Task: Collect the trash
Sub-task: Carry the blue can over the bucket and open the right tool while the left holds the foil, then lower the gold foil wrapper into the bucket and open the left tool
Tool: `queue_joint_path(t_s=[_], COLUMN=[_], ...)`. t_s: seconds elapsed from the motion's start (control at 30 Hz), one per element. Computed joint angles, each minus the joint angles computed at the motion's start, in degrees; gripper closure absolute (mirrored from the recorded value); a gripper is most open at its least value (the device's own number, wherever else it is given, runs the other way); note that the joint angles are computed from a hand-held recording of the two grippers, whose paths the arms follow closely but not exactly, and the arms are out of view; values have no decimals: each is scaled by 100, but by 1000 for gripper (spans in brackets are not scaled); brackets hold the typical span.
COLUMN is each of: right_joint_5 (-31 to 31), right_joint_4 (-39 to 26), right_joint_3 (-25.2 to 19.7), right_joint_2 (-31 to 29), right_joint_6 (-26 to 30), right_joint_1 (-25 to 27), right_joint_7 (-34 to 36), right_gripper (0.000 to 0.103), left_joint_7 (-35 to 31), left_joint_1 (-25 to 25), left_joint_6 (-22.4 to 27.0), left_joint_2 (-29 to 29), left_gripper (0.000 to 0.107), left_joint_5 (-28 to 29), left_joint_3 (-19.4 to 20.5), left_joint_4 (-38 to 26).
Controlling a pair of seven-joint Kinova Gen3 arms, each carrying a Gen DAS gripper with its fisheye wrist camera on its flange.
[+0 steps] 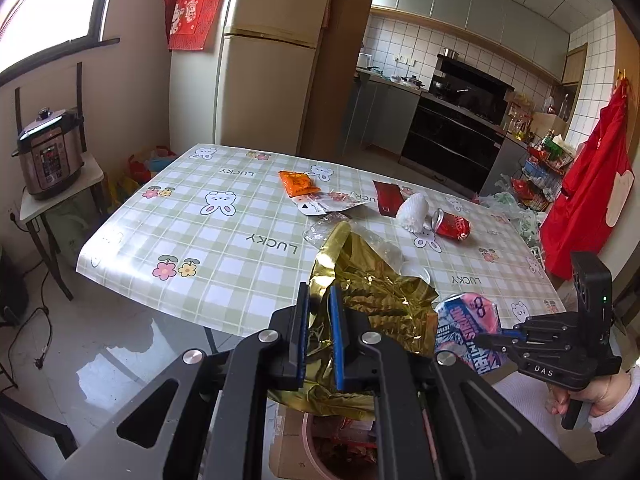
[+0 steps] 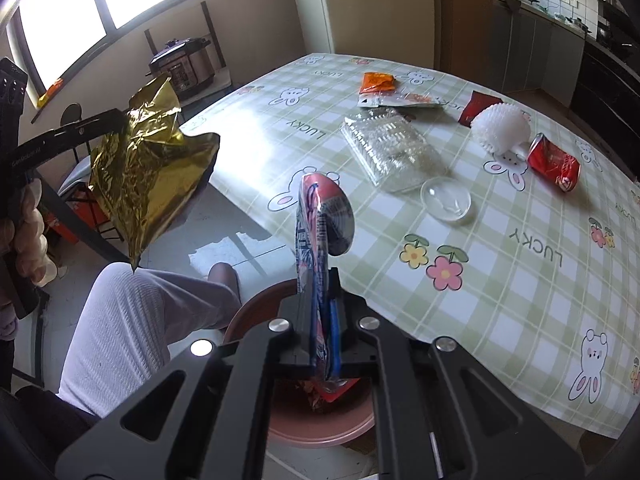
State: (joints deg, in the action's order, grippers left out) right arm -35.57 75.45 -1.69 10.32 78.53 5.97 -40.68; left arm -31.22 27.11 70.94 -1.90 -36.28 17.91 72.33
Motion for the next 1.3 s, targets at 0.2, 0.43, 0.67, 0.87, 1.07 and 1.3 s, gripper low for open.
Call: queue_joint_path(t_s=[0.2,0.43,0.67,0.87,1.07,1.3], right_joint_5=[138,-20,-442,-611,-660,-664], right_joint_4=[-34,-30,163,87,18,40], right_joint_3=[-71,0,191,307,334,338], right_joint_2=[-11,-130,-536,-628,-586,-535], right_joint_6=[436,301,-541,-822,-885,-887], right_joint_1=[-153,-139,2,64,109,182], right_joint_7=[11,13,216,462,637,669], right_gripper=[93,46,6,6,6,6], left_joint_7=[133,98,44,27,5,-145], left_joint_1=[-53,-77,-46,105,305,522], left_joint_6=[-12,-26,-95,-83,9,19], left_joint_2=[-145,-135,-107,29,199,445], left_gripper=[97,97,97,97,97,97], left_joint_5=[-61,-92,26,85,119,340], left_joint_3=[81,168,176,159,68,-100], left_joint_4=[123,86,111,102,34,-104])
